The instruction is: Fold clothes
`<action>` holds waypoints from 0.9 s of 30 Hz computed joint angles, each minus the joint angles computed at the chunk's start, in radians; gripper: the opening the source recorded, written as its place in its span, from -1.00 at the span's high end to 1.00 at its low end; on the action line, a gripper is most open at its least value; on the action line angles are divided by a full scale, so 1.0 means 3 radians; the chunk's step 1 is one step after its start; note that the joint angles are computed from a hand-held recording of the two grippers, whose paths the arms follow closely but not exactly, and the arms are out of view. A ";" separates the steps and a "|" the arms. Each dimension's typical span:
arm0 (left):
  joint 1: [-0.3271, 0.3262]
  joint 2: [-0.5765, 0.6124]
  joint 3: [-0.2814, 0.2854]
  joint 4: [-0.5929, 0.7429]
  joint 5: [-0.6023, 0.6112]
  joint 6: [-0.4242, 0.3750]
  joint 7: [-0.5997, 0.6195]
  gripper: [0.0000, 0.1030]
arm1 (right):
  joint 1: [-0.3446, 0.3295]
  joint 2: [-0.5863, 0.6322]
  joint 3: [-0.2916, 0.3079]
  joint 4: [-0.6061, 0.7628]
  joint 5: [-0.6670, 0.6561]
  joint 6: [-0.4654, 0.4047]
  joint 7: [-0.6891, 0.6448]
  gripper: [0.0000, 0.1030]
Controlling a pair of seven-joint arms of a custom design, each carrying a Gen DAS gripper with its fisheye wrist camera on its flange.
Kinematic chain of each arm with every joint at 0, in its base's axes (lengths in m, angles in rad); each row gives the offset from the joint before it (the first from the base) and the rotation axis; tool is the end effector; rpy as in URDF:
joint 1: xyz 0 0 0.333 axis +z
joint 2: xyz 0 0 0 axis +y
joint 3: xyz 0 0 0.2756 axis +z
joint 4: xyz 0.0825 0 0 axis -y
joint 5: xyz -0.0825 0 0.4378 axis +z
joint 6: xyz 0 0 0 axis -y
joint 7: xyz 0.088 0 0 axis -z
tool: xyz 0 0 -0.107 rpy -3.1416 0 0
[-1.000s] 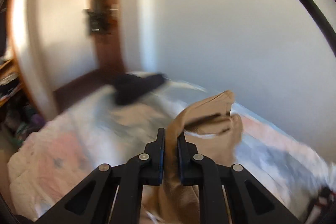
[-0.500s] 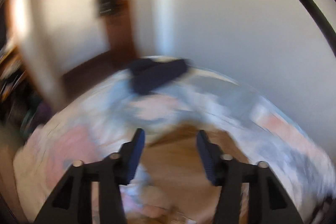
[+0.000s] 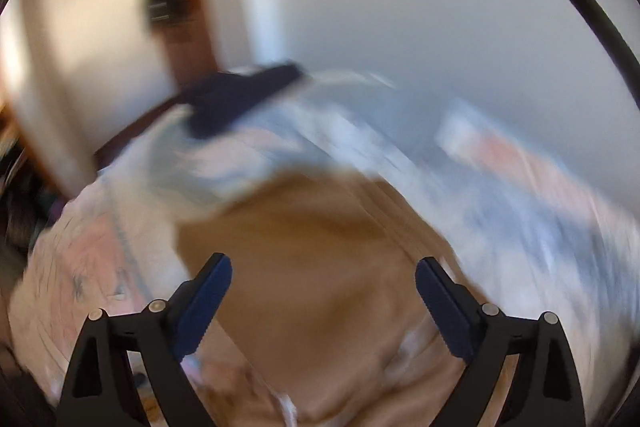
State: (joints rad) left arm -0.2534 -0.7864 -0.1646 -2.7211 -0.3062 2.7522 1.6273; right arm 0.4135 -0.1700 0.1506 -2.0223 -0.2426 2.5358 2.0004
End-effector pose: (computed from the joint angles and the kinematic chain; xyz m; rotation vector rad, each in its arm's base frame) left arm 0.4082 -0.1653 0.4939 -1.5900 2.0327 -0.9925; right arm 0.5155 0.3342 0.5472 -2.0111 1.4948 -0.5346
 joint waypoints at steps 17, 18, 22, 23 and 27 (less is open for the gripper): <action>0.1687 -0.0100 -0.0505 0.0137 0.0180 0.0093 -0.1833 -1.00 | 0.0373 0.0882 0.0154 0.0413 -0.1845 -0.0219 0.0440 -0.50; 0.1665 -0.0121 -0.0479 0.0097 0.0190 0.0099 -0.1902 -1.00 | 0.0442 0.1045 0.0144 0.0615 -0.1948 -0.0504 0.0435 -0.19; 0.1504 -0.0245 -0.0315 0.0001 0.0319 -0.0006 -0.1959 -1.00 | 0.0424 0.1163 0.0041 0.0837 -0.1245 -0.0622 0.0581 0.63; 0.1463 -0.0235 -0.0275 0.0007 0.0356 -0.0010 -0.1957 -1.00 | 0.0383 0.1067 0.0031 0.0756 -0.1038 -0.0524 0.0595 0.71; 0.1178 -0.0166 -0.0006 0.0016 0.0345 0.0024 -0.1814 -1.00 | 0.0281 0.0597 0.0045 0.0331 -0.0468 -0.0093 0.0329 0.81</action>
State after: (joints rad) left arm 0.1000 -0.8363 -0.1664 -2.7163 -0.2027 2.7595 1.0832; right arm 0.4978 0.0090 0.1642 -1.9230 -0.3831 2.5079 2.0992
